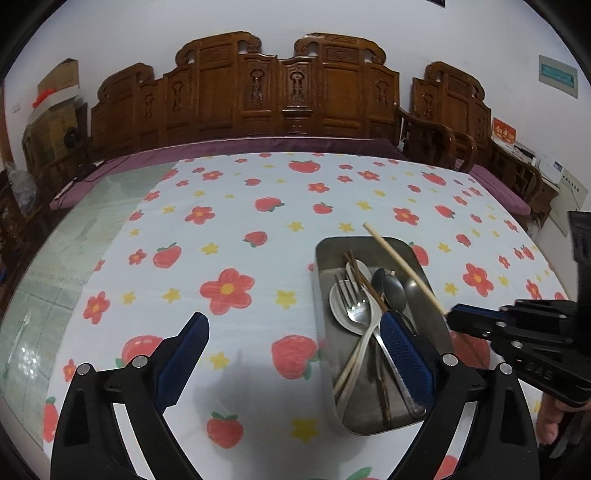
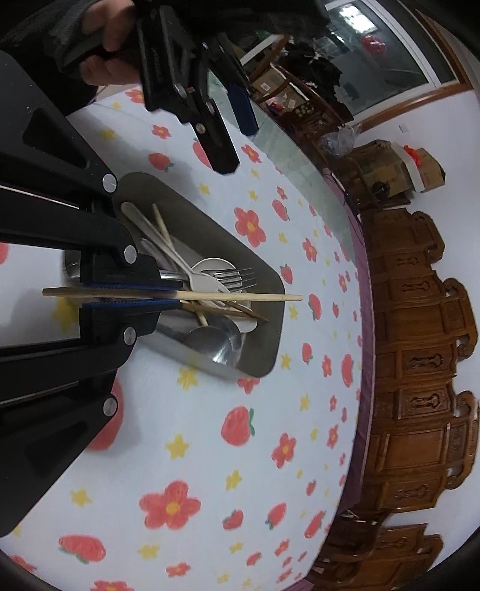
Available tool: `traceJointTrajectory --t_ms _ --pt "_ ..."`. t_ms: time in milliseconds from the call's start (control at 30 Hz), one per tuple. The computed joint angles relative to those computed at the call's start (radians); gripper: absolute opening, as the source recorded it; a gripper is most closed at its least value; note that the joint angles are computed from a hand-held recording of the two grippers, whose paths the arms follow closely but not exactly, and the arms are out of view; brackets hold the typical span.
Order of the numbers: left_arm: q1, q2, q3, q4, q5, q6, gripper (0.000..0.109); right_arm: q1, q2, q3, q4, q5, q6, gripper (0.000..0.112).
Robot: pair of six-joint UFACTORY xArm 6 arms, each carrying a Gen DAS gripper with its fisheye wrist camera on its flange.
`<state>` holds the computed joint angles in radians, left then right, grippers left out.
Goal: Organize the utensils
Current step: 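Lower the wooden chopstick into the tin box and open the right tool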
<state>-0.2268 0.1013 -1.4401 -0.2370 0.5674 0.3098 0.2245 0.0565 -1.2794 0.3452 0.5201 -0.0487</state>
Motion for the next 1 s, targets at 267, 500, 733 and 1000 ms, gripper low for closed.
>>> traceJointTrajectory --t_ms 267,500,733,1000 --pt "0.012 0.009 -0.015 -0.011 0.012 0.0 0.09 0.018 0.097 -0.084 -0.032 0.008 0.101 0.005" --pt "0.016 0.011 -0.019 -0.023 0.015 0.012 0.09 0.025 0.135 -0.107 -0.077 0.025 0.155 0.006" --pt "0.016 0.011 -0.018 -0.019 0.015 0.007 0.09 0.034 0.142 -0.102 -0.095 0.026 0.15 0.006" --pt "0.015 0.011 -0.017 -0.016 0.014 0.008 0.09 0.04 0.113 -0.067 -0.121 0.004 0.133 0.007"
